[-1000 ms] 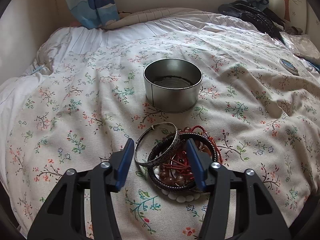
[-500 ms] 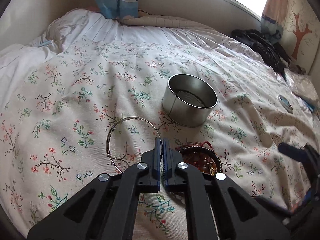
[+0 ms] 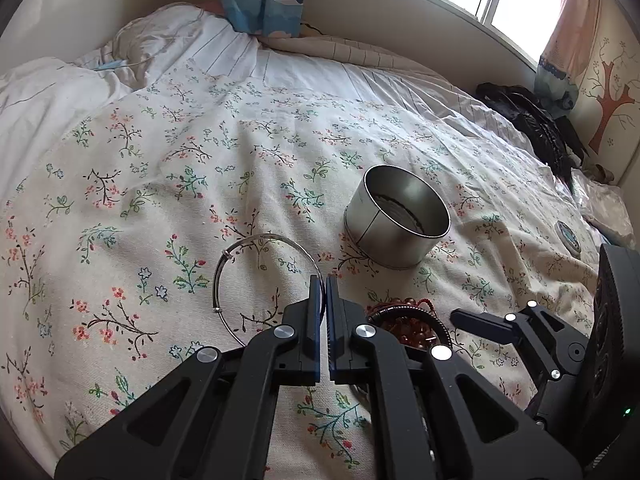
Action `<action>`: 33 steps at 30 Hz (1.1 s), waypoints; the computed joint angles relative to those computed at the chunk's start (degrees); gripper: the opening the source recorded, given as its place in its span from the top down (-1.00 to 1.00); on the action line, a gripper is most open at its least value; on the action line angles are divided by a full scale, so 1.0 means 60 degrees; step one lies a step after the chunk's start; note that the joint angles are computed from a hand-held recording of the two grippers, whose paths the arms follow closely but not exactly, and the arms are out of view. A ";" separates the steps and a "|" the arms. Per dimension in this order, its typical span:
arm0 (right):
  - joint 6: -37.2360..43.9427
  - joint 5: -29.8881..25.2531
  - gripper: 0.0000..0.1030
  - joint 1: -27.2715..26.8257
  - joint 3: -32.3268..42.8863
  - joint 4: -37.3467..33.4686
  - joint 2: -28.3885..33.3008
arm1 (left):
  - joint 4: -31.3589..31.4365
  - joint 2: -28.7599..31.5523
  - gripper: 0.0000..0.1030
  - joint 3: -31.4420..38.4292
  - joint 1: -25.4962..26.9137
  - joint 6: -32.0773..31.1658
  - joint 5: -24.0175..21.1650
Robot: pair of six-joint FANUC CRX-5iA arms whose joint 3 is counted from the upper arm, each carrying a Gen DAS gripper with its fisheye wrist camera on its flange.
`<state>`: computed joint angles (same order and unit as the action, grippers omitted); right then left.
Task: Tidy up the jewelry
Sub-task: 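Grasp and lift the black braided bracelet with the right tool while the left holds the bangle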
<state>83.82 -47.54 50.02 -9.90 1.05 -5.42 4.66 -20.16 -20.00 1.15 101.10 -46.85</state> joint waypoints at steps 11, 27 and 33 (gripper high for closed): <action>0.0048 0.0107 -0.10 -0.0604 0.0140 -0.0930 -0.0167 | -0.0304 0.0016 0.95 0.0091 -0.0096 0.0256 -0.0097; 0.0282 0.0068 0.32 -0.0390 0.0307 -0.0677 0.0095 | -0.0372 0.0043 0.95 0.0113 -0.0055 0.0416 -0.0122; 0.0115 0.0339 -0.42 -0.0803 0.0160 -0.1241 -0.0368 | -0.0448 0.0044 0.95 0.0148 -0.0090 0.0466 -0.0142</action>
